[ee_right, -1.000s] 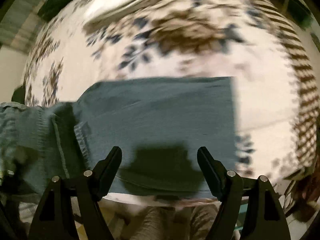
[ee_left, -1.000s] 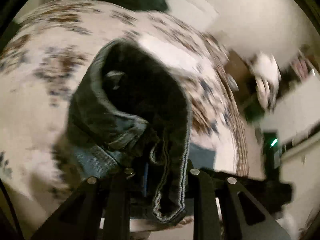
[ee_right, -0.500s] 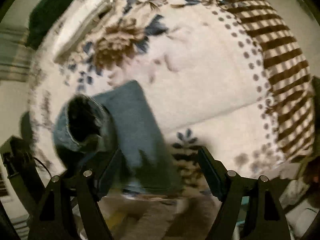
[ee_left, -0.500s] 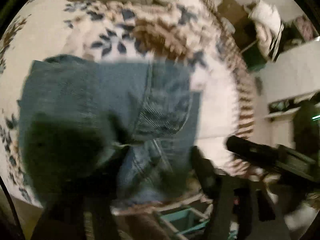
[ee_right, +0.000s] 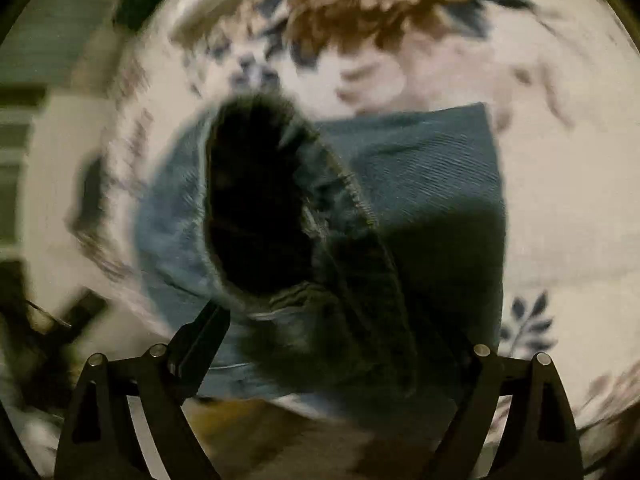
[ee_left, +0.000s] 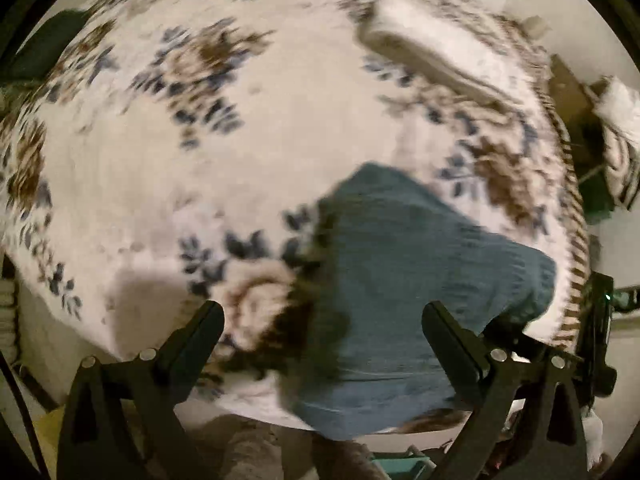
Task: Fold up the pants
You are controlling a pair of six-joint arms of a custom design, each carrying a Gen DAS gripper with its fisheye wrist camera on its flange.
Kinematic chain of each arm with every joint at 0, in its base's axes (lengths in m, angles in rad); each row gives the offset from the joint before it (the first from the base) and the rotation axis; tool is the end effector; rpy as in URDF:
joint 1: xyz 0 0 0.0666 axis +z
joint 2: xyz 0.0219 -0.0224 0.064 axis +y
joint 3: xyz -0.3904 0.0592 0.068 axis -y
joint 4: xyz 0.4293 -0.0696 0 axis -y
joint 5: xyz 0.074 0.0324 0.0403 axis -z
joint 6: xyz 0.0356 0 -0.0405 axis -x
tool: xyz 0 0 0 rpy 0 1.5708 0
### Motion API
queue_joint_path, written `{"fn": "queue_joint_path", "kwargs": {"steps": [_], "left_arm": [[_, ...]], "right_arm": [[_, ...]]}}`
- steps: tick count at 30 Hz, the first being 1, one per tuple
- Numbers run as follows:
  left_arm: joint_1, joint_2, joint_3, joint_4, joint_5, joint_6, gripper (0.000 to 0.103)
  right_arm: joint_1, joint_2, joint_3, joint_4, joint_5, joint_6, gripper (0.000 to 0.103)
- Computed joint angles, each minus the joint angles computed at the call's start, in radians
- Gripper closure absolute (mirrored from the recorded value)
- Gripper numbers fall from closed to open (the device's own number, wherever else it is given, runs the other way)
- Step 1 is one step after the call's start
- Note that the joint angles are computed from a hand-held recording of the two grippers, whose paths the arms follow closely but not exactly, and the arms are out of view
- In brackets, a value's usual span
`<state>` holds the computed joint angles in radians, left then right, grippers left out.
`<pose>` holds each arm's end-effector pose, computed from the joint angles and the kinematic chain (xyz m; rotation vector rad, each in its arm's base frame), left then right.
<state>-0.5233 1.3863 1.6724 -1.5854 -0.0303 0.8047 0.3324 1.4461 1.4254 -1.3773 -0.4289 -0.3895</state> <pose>0.3972 -0.2284 0.5424 -0.4129 2.8724 -0.2096 0.4567 0.1729 0.4127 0.0296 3.0508 0.7149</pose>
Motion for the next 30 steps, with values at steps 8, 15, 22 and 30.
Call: {"fn": "queue_joint_path", "kwargs": {"steps": [8, 15, 22, 30], "left_arm": [[0.005, -0.009, -0.041, -0.018, -0.001, 0.049, 0.002], [-0.006, 0.016, -0.005, 0.005, 0.042, 0.009, 0.002], [-0.054, 0.113, 0.055, 0.080, 0.130, -0.030, 0.002], [-0.051, 0.278, 0.190, 0.087, 0.169, -0.156, 0.002]], "right_arm": [[0.076, -0.105, -0.033, 0.084, 0.157, -0.119, 0.061], [-0.001, -0.228, 0.004, -0.069, 0.294, -0.162, 0.064], [-0.330, -0.291, -0.124, -0.143, 0.128, -0.148, 0.098], [-0.355, -0.241, -0.141, 0.058, -0.182, -0.150, 0.010]]}}
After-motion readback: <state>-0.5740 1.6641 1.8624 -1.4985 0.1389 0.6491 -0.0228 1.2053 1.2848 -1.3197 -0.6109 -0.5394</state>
